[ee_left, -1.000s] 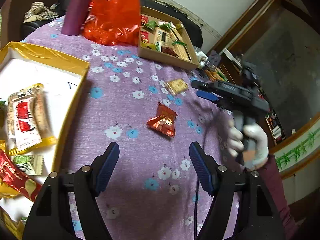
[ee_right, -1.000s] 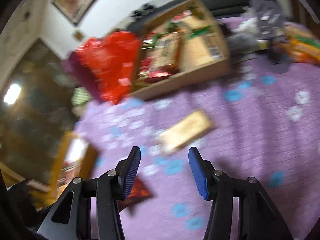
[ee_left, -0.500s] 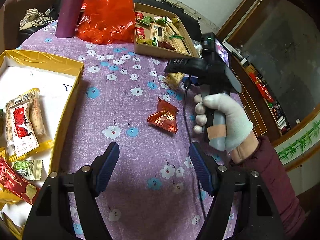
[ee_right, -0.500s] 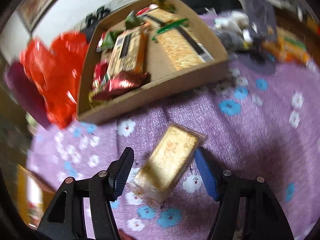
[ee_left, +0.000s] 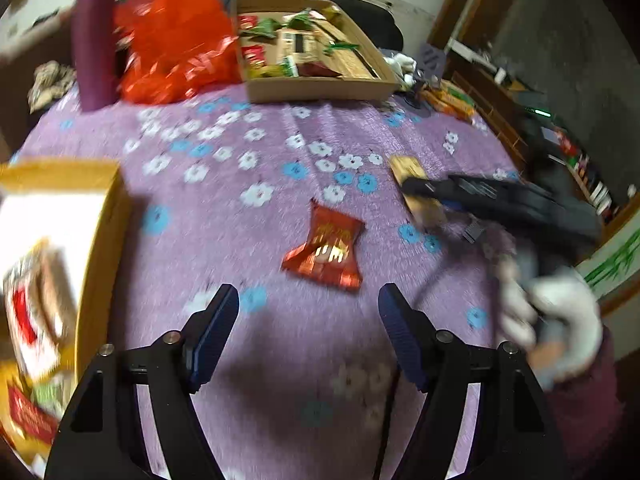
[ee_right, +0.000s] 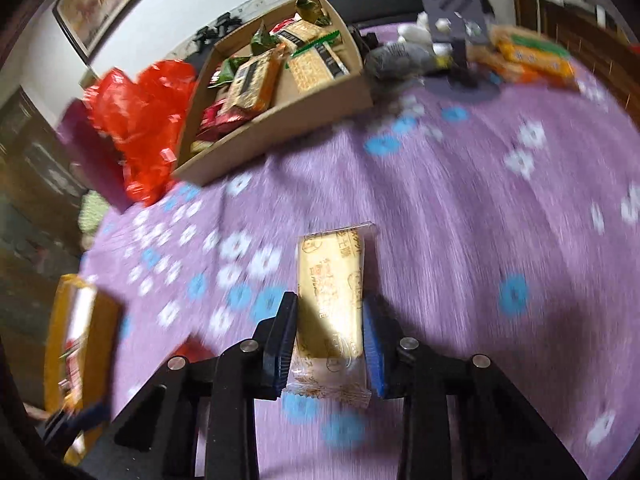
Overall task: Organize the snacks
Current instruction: 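Grasp the red pastry packet with the left gripper while the right grasps the cracker bar, then carry both snacks to the white tray and open both grippers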
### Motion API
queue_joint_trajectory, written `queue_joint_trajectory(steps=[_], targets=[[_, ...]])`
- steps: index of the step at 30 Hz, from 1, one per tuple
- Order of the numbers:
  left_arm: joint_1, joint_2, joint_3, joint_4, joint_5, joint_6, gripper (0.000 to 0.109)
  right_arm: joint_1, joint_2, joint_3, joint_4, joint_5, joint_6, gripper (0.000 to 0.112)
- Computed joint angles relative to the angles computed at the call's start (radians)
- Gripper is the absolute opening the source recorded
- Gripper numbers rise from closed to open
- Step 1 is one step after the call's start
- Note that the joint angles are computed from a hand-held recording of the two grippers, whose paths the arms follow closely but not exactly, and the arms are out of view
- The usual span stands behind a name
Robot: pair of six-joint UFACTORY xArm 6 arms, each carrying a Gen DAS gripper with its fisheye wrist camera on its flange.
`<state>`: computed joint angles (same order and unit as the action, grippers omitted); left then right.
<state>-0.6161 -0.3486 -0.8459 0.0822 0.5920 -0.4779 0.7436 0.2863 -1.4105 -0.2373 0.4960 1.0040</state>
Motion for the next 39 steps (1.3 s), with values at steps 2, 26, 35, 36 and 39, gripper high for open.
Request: queue_joint_trajectory(steps=[2,26,35,36,39], targets=[[-0.002,0.069,-0.054,0.082,-0.007,-0.006,0.072,0.003,-0.059,0.103,0.055,-0.095,-0.031,0.032],[-0.018,0.234,-0.160,0.163,-0.001,-0.011,0.031,0.053,0.001,0.050,-0.068,-0.124,-0.046,0.061],[-0.004,0.096,-0.017,0.173,-0.068,-0.124,0.030,0.114,0.067,-0.093,-0.312,0.133,0.045,0.050],[0.000,0.076,0.000,0.160,-0.080,-0.128,0.030,0.121,0.072,-0.105,-0.337,0.160,0.062,0.044],[0.001,-0.009,0.057,0.174,-0.099,-0.178,0.030,0.121,0.063,-0.091,-0.363,0.160,0.083,0.034]])
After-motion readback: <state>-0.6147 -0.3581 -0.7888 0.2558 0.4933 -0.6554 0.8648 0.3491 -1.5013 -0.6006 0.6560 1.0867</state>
